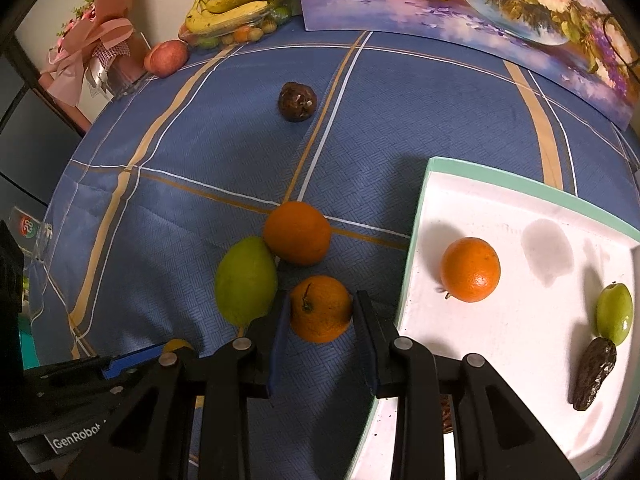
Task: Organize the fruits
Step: 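Grasp a small yellowish round fruit with the left tool while the right tool grasps a tangerine, then carry the small fruit with the left tool while the right tool carries the tangerine over the tray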
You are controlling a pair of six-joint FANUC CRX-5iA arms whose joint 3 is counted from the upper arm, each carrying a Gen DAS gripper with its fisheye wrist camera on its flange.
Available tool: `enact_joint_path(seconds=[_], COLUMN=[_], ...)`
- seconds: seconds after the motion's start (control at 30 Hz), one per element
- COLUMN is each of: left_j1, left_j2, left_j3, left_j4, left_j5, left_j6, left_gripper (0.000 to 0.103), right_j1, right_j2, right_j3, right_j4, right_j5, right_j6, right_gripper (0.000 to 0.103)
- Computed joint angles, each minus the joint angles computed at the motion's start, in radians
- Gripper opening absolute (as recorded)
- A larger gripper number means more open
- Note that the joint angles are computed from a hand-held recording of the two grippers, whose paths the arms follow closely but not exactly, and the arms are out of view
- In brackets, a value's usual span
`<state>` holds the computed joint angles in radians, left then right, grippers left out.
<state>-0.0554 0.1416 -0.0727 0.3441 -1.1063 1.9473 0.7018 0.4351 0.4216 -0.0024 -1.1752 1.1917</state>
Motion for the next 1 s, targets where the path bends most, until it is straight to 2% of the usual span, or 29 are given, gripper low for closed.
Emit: enact_joint_path(seconds=[0.3, 0.63, 1.0], left_j1=[0.002, 0.020, 0.000], left_j2=[-0.030, -0.068, -0.085], left_j3=[0.019, -0.012, 0.016], left_j4=[-0.061, -0.068, -0.129], left_j5=[0.028, 0.082, 0.107], left_j6=[0.069, 0.089, 0.130], left_gripper=[0.028, 0.028, 0.028], right_j1=[-0.017, -0.035, -0.051], right_j2=[-0.011, -0.035, -0.113], right_j3=[-0.004, -0.015, -0.056], right_j4=[-0.037, -0.068, -0.047], right_j5=[0.006, 0.017, 0.093], right_j6=[0.006, -0.012, -0.049], right_gripper=[0.032, 0.032, 0.032])
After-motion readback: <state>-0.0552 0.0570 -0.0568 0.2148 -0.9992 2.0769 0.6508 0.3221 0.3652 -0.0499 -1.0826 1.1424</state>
